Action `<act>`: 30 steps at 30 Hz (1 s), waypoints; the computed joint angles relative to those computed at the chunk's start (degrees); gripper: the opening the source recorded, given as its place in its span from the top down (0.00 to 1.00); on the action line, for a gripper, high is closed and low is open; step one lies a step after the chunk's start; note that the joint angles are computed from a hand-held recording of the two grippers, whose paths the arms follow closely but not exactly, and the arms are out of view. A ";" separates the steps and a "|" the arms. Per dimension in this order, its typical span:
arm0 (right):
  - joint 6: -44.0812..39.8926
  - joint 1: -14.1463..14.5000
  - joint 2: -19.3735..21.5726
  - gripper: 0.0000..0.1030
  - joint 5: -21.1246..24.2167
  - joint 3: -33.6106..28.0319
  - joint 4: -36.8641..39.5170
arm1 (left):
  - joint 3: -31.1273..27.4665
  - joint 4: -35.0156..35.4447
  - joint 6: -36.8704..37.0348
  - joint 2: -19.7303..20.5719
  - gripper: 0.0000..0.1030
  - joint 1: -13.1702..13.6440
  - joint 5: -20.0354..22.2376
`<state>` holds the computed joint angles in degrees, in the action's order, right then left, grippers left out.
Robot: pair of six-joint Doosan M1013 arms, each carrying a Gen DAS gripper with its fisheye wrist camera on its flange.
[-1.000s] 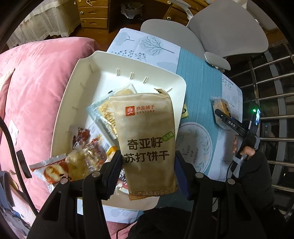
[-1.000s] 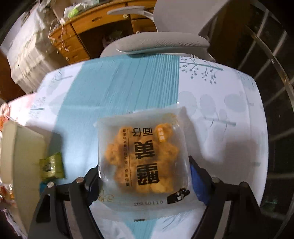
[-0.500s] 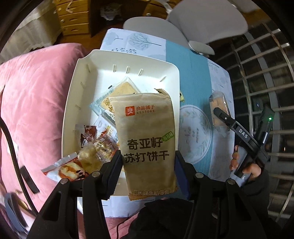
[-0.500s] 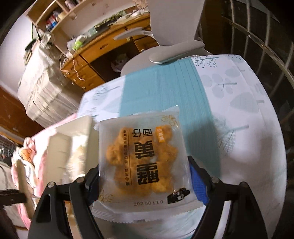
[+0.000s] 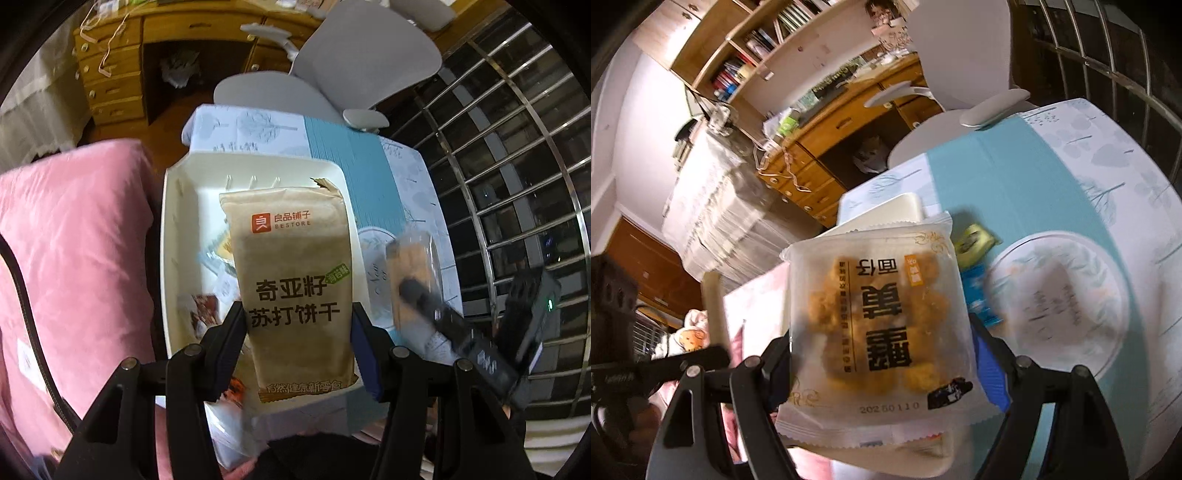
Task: Organize snacks
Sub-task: 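Open both grippers to drop the cracker pack and puff bag into the tray, then move both open grippers toward the yellow-green candy and blue candy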
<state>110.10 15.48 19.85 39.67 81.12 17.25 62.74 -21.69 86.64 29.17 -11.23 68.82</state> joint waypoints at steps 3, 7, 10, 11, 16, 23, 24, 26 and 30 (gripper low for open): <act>1.77 1.50 -0.58 0.21 -3.19 1.62 0.24 | -1.15 1.18 0.51 0.84 0.48 0.48 0.34; 3.48 3.33 -1.01 0.21 -5.72 3.34 0.23 | -2.91 2.58 0.85 2.16 0.48 0.82 0.22; 5.08 4.43 -0.46 0.16 -2.99 2.72 -2.58 | -4.86 4.15 -0.24 3.45 0.32 0.71 1.78; 5.07 4.52 -0.19 0.15 -1.41 2.31 -2.80 | -5.45 4.52 -0.83 3.81 0.27 0.66 2.52; 3.33 4.43 -1.41 0.12 -2.31 4.24 -1.75 | -5.77 3.70 1.22 3.85 0.24 0.13 3.71; 4.71 3.90 -3.04 0.12 -0.89 7.01 -4.85 | -6.56 3.53 2.50 4.60 0.24 -1.34 6.28; 5.01 3.75 -3.39 0.12 -1.12 7.58 -5.14 | -7.03 3.87 2.75 4.86 0.24 -1.67 6.77; 4.97 3.39 -4.15 0.12 -2.18 8.76 -5.32 | -8.34 4.21 3.22 5.51 0.24 -2.26 7.77; 7.04 2.90 -5.69 0.12 -4.44 10.76 -10.31 | -12.55 5.41 4.83 7.64 0.24 -3.77 10.49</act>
